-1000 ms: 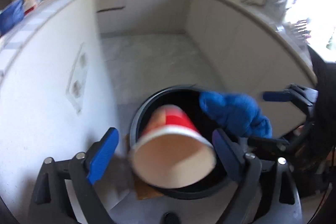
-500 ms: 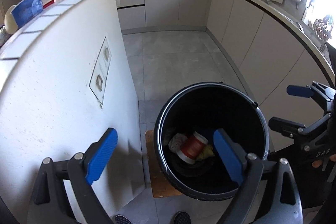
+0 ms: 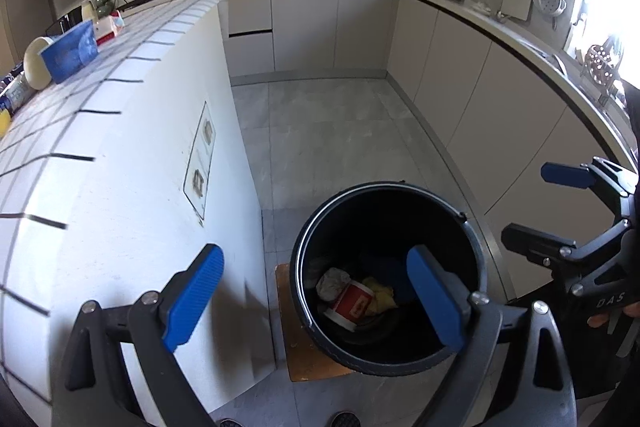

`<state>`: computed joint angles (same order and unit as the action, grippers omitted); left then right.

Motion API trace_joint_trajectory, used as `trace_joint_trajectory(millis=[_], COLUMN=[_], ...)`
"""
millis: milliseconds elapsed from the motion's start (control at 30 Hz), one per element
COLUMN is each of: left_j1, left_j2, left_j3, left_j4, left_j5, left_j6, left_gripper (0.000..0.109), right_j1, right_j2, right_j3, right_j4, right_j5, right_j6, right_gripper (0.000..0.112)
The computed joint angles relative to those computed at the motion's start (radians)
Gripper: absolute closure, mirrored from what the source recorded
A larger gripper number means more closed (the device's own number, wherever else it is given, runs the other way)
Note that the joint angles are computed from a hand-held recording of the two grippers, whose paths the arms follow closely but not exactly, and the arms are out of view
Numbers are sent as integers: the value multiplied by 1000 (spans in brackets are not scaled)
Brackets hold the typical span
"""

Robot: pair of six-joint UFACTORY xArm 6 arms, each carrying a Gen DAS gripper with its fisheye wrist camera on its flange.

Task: Collect trash
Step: 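Move both tools back from the bin to the table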

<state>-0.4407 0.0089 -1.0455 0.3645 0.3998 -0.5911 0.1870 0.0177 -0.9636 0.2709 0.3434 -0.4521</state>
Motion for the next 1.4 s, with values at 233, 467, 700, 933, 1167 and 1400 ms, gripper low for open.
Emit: trace_joint_trajectory(millis=[233,467,700,933,1167,1400], left_j1=[-3,22,82,173,294,439], left_j2=[-69,-188,-312,-413,-526,-617], left_j3=[24,70,131,196,275,346], left_j4=[0,-18,-51,-72,-89,-180], left_j5=[8,7,13,5,11,6], left_j6=[7,38,77,103,143,249], left_gripper=[14,14,14,14,13,13], right_j1=[20,53,106,212,317,402], right_j2=[-94,-191,-255,-263,-191,-82], right_j3=[43,58,30,-19,-101,-229], right_j4=[-71,-202,-339,-402,-456,-486], right_j5=[-9,-6,15,28,-5,18], right_j6=[81,239,432,556,645,716], right_gripper=[9,9,9,9,9,9])
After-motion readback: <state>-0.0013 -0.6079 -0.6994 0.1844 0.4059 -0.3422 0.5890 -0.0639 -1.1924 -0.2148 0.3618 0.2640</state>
